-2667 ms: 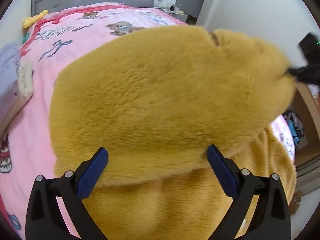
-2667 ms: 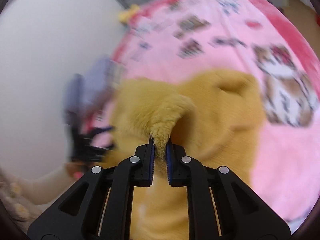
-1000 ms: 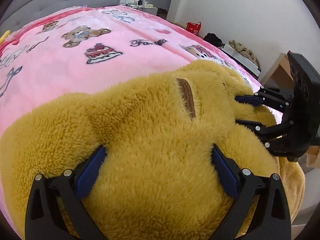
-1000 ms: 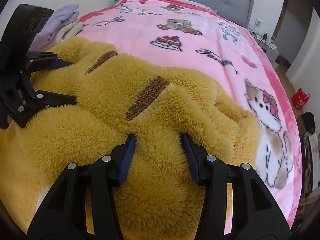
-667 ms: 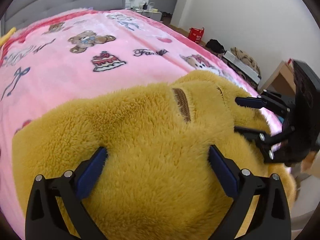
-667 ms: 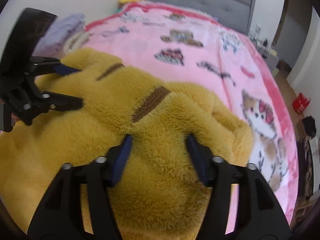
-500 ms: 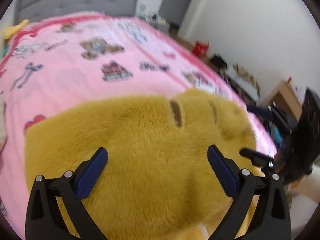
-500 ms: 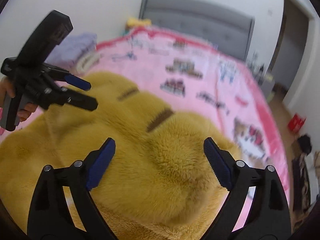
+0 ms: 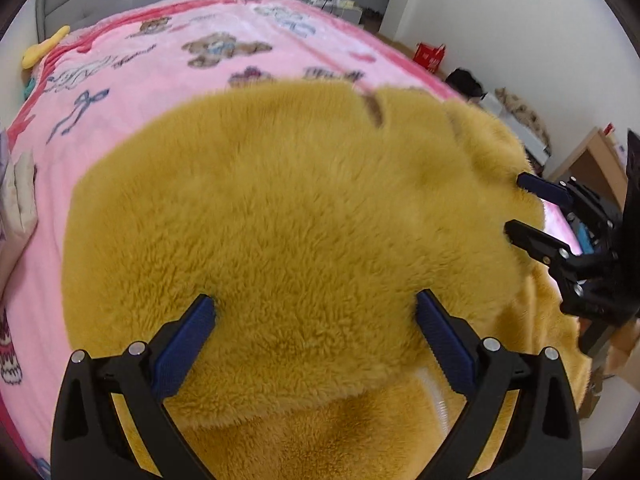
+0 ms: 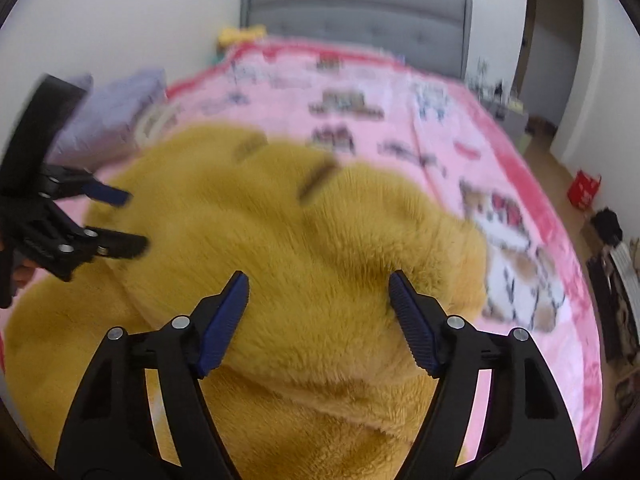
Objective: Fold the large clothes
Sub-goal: 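Press the folded fleece flat with both open grippers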
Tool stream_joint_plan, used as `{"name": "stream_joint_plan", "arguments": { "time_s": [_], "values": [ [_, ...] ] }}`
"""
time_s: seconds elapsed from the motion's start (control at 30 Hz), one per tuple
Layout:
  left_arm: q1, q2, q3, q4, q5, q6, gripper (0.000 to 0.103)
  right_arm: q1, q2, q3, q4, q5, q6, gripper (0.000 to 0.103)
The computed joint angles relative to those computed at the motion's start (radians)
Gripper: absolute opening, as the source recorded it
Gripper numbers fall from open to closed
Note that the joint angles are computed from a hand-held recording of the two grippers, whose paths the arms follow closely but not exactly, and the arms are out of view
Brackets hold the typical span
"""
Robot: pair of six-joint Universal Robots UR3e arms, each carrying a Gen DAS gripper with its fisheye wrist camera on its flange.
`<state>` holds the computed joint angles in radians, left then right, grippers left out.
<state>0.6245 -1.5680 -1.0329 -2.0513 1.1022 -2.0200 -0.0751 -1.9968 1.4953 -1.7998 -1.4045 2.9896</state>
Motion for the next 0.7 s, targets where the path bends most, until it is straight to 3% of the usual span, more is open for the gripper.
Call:
{"name": "stream_joint_plan", "arguments": {
  "time_s": [0.2, 0.5, 0.7],
  "values": [
    [0.015, 0.059, -0.224, 0.132, -0.001, 0.020, 0.098, 0.006, -0.035, 0.148, -0.043, 0.000, -0.016, 0.064],
    [-0.043, 0.009, -0.260, 0.232, 0.009, -0.023, 0.099, 0.123, 0.075, 0.148, -0.094, -0.155, 0.041, 0.071],
    [-0.046, 0.054, -0.337, 0.306, 0.005, -0.044, 0.099, 0.111, 0.102, 0.117, -0.054, -0.148, 0.058, 0.073]
  ]
}}
